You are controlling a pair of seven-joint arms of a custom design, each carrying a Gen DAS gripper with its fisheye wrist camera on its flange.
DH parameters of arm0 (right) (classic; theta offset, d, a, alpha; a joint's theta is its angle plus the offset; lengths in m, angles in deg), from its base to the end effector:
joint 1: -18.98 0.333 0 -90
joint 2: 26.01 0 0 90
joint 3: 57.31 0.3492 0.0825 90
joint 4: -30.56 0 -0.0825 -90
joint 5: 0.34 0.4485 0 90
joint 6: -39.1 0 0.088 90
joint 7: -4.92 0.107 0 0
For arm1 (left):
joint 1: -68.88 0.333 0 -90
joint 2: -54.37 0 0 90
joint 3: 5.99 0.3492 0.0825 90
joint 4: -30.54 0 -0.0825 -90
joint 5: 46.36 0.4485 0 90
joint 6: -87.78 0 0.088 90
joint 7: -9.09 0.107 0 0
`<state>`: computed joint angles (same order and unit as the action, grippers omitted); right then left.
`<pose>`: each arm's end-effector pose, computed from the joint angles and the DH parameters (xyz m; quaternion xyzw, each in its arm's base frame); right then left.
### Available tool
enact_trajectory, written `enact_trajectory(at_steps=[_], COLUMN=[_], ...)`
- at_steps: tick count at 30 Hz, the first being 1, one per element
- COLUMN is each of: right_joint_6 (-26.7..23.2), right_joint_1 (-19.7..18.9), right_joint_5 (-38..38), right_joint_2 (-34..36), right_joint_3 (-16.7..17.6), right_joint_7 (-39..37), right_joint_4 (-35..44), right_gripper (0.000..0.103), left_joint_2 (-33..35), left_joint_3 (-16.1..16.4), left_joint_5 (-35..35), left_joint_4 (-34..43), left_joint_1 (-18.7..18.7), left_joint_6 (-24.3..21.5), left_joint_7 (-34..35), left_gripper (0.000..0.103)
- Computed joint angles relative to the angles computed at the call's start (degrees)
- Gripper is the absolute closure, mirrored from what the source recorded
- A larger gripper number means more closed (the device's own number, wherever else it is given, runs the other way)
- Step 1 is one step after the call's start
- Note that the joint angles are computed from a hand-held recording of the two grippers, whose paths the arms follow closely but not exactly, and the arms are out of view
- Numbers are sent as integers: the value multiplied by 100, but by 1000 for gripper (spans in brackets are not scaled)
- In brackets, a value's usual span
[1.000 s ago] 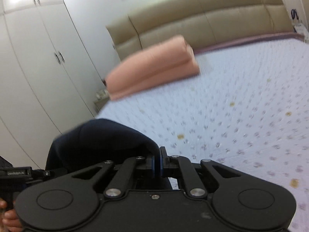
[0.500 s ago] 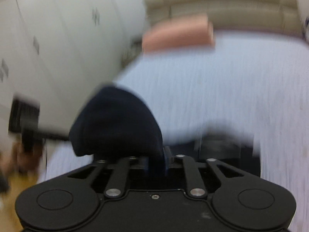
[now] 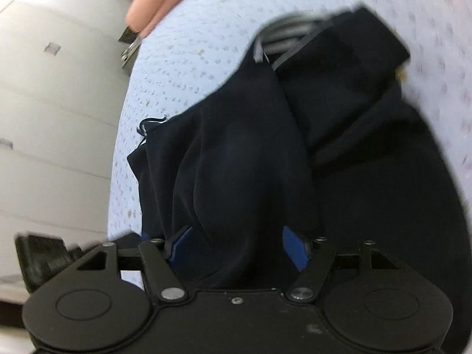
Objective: Fold large clothes
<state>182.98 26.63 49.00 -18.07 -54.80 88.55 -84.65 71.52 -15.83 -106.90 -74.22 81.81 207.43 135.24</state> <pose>0.6599 0.1113 0.4201 -0.5433 0.7649 0.1117 0.3275 0.7040 0.0031 0.3913 0.6342 -0.6246 0.4028 0.2132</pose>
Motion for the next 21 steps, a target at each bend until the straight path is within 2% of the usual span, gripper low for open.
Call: enact_trajectory(at_steps=[3,4,5,6,7,8,9,10,12,14,15,17,18,20,21], right_joint_6=[-298,-341,-353,-341,-323,-349,-353,-189,75,306,412,580,622,638,597], right_joint_1=[-57,-87,-95,-78,-30,8,37,21,-70,-89,-58,43,94,183,232], right_joint_5=[278,505,647,664,478,268,85,233,975,1695,1892,1935,1758,981,200], right_joint_2=[179,187,234,271,333,393,437,377,207,-51,-192,-394,-462,-537,-521], right_joint_3=[25,53,73,83,73,64,66,116,256,308,291,212,164,65,11], right_joint_7=[229,190,150,189,322,444,470,272,-521,-1419,-1757,-2008,-1916,-1297,-562], right_joint_4=[110,95,109,113,158,229,302,269,240,184,146,35,-40,-250,-340], right_gripper=[20,20,23,31,66,92,92,92,92,92,92,92,92,91,88], left_joint_2=[118,80,111,158,229,291,294,237,9,-174,-230,-318,-345,-367,-369], left_joint_3=[-73,-73,-54,-29,-13,-7,-58,-138,-297,-279,-216,-34,68,213,256], left_joint_5=[-469,-554,-462,-254,12,286,272,27,-1067,-2247,-2591,-2659,-2402,-1649,-1297], left_joint_4=[-83,-180,-175,-133,-66,7,7,-37,-182,-299,-322,-385,-410,-492,-528], left_joint_1=[127,124,63,-18,-127,-209,-204,-131,144,348,387,314,229,57,4], left_joint_6=[-483,-483,-451,-385,-245,-155,-62,16,-31,-353,-486,-458,-331,-81,-26], left_joint_7=[-146,-151,-260,-393,-567,-722,-635,-379,583,1375,1525,1534,1414,987,789], left_gripper=[63,62,65,68,87,103,103,103,103,103,103,103,103,103,103])
